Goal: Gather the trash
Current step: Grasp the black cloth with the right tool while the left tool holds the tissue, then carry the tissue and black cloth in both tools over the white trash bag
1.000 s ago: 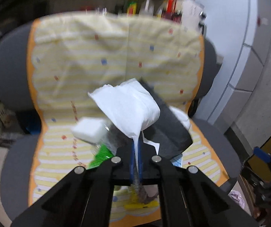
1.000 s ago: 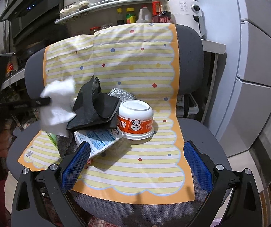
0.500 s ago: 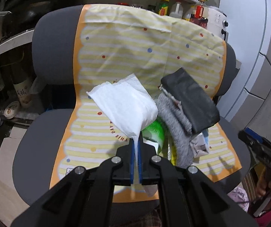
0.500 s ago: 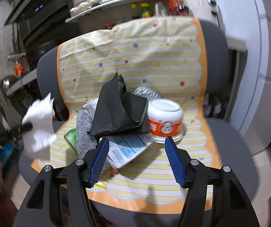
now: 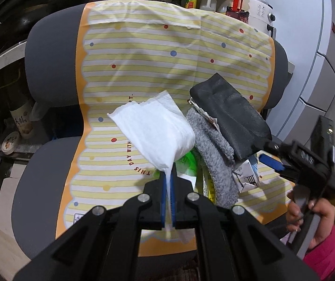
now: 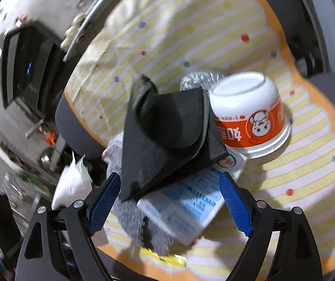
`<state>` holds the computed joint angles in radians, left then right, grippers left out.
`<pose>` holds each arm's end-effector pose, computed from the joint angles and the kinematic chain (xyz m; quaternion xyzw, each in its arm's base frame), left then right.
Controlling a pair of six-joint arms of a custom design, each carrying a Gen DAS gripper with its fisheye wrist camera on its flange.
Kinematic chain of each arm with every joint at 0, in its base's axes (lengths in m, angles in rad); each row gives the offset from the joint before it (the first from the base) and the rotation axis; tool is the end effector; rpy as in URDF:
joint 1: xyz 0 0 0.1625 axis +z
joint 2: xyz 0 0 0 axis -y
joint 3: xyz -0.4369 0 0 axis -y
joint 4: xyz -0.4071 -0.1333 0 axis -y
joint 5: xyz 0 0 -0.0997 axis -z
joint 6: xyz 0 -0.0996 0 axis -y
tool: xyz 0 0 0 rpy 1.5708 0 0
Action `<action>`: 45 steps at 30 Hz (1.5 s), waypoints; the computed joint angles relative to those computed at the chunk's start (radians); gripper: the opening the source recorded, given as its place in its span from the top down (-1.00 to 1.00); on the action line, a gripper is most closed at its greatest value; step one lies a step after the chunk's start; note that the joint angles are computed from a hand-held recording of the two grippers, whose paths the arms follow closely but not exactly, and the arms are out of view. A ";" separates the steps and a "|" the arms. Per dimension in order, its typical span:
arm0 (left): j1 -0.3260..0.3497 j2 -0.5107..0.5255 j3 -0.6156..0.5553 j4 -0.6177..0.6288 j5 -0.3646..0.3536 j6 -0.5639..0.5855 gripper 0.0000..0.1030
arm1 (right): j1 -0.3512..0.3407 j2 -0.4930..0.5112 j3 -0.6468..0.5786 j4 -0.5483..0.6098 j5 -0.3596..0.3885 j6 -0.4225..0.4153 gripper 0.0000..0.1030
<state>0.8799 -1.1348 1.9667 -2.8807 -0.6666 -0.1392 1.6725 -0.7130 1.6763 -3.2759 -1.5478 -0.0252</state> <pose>-0.2037 -0.5784 0.2488 0.1385 0.8691 -0.3660 0.3025 0.2063 -0.6862 0.1080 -0.0633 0.9298 -0.3618 0.0246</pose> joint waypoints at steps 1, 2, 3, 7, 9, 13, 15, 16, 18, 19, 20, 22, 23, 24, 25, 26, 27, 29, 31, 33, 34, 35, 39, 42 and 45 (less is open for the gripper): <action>0.002 0.003 -0.004 0.003 0.000 0.000 0.99 | -0.009 0.005 -0.011 0.005 0.027 0.019 -0.68; 0.005 0.006 -0.007 0.005 -0.002 0.001 0.99 | -0.018 0.012 -0.020 -0.002 0.056 0.040 -0.68; 0.006 0.009 -0.010 0.009 -0.001 0.000 0.99 | -0.025 0.018 -0.030 -0.014 0.074 0.066 -0.68; 0.010 0.012 -0.013 0.013 0.003 -0.003 0.98 | -0.018 0.028 -0.053 -0.061 0.087 0.088 -0.05; 0.007 0.008 -0.009 0.004 0.008 -0.001 0.98 | -0.006 0.030 -0.058 -0.090 0.087 0.069 0.21; -0.006 0.001 0.005 -0.034 0.043 0.015 0.98 | 0.039 0.039 -0.088 -0.134 0.034 -0.065 0.61; -0.020 0.002 0.009 -0.064 0.078 0.035 0.98 | 0.071 0.037 -0.094 -0.189 0.010 -0.149 0.66; -0.029 0.002 0.012 -0.088 0.095 0.052 0.98 | 0.078 0.035 -0.093 -0.208 0.008 -0.173 0.67; -0.042 -0.002 0.015 -0.124 0.105 0.080 0.98 | 0.108 0.012 -0.078 -0.251 -0.009 -0.230 0.68; -0.050 -0.004 0.017 -0.146 0.111 0.095 0.98 | 0.117 -0.005 -0.062 -0.266 -0.014 -0.253 0.67; -0.061 -0.006 0.020 -0.178 0.115 0.120 0.98 | 0.124 -0.028 -0.034 -0.286 -0.025 -0.277 0.67; -0.080 -0.004 0.024 -0.234 0.111 0.163 0.98 | 0.144 -0.067 0.011 -0.325 -0.068 -0.324 0.67; -0.092 -0.003 0.028 -0.260 0.106 0.183 0.99 | 0.154 -0.090 0.046 -0.354 -0.101 -0.342 0.67; -0.098 -0.003 0.030 -0.268 0.098 0.189 0.98 | 0.158 -0.106 0.066 -0.364 -0.123 -0.350 0.67; -0.102 0.000 0.030 -0.269 0.084 0.190 0.98 | 0.160 -0.124 0.095 -0.380 -0.147 -0.357 0.67; -0.108 0.001 0.036 -0.266 0.066 0.185 0.98 | 0.157 -0.145 0.127 -0.394 -0.165 -0.363 0.67; -0.111 0.004 0.038 -0.263 0.053 0.181 0.98 | 0.156 -0.164 0.163 -0.413 -0.193 -0.369 0.67; -0.116 0.014 0.045 -0.250 0.020 0.169 0.98 | 0.142 -0.191 0.224 -0.448 -0.234 -0.380 0.67; -0.117 0.019 0.052 -0.240 -0.017 0.157 0.98 | 0.126 -0.217 0.290 -0.483 -0.268 -0.386 0.66; -0.124 0.036 0.061 -0.241 -0.057 0.153 0.98 | 0.113 -0.240 0.351 -0.518 -0.297 -0.387 0.66; -0.127 0.047 0.063 -0.246 -0.072 0.158 0.98 | 0.108 -0.250 0.380 -0.543 -0.311 -0.388 0.66; -0.131 0.061 0.070 -0.258 -0.094 0.164 0.98 | 0.105 -0.263 0.412 -0.570 -0.325 -0.386 0.66; -0.142 0.118 0.075 -0.307 -0.187 0.207 0.98 | 0.095 -0.312 0.540 -0.699 -0.410 -0.374 0.65; -0.146 0.167 0.075 -0.344 -0.279 0.246 0.98 | 0.102 -0.339 0.621 -0.781 -0.518 -0.382 0.62; -0.141 0.209 0.066 -0.335 -0.387 0.258 0.98 | 0.108 -0.369 0.691 -0.810 -0.662 -0.368 0.60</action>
